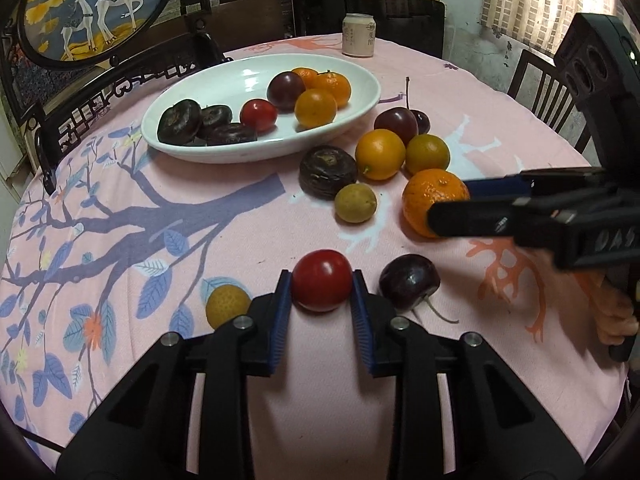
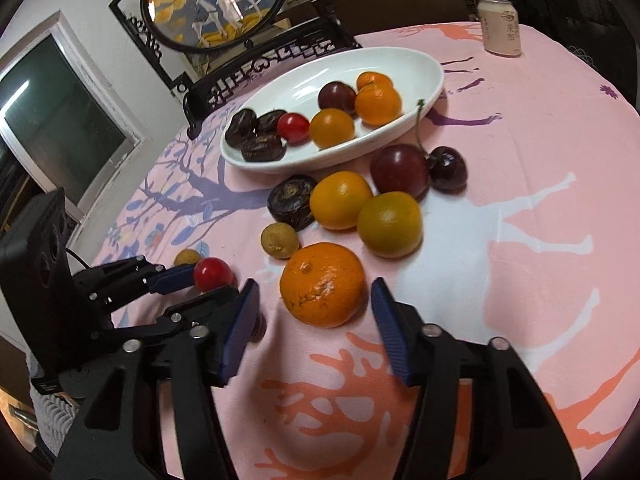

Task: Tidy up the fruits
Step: 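Grasp another red tomato with the left tool while the right tool grasps a tangerine, then lower the tomato and tangerine onto the white plate and open both tools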

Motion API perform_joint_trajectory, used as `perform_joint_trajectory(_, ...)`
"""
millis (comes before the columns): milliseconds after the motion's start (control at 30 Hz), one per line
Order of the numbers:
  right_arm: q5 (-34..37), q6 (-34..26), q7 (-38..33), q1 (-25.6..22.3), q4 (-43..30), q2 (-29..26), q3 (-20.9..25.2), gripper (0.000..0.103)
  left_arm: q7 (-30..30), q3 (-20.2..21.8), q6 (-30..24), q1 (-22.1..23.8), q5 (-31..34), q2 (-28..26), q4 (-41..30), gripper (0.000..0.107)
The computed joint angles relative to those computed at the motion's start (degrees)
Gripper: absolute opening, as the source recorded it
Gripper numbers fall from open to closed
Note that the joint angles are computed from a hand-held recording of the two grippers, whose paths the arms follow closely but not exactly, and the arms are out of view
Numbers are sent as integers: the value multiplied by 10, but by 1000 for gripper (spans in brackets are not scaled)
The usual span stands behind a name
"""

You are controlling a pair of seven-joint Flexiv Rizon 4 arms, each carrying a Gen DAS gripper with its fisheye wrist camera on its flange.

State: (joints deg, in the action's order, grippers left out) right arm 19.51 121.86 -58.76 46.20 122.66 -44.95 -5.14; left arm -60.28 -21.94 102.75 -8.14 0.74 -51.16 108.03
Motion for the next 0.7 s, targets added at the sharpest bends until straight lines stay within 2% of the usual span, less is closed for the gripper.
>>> perform_joint_trajectory(100,22,-17,-13,45,-3,-6,-42,44,-2,2,2,-2,-1,0,0,29)
perform_joint_trajectory(167,12,-5,-11,33,0,-6,-29,44,-2,-9,3,7,3,-1,3,29)
perform_joint_trajectory(267,53,24,-22,61,6,-7,-51,44,-6,-2,20,-1,7,3,5,29)
perform_joint_trajectory(400,85,76,-29,35,12,6,-29,44,-15,5,9,-14,-3,14,-18,29)
perform_joint_trajectory(467,93,65,-40,23,6,20,-32,44,-20,27,1,-37,-19,18,-49,29)
perform_joint_trajectory(567,100,23,-59,16,-19,36,-60,44,-30,29,-31,-48,-49,10,-106,29)
perform_joint_trajectory(667,88,-16,-63,8,-52,32,-81,44,-51,68,-61,-87,-89,-10,-182,29)
perform_joint_trajectory(700,81,-23,-60,5,-61,28,-83,44,-54,68,-78,-89,-98,-20,-205,29)
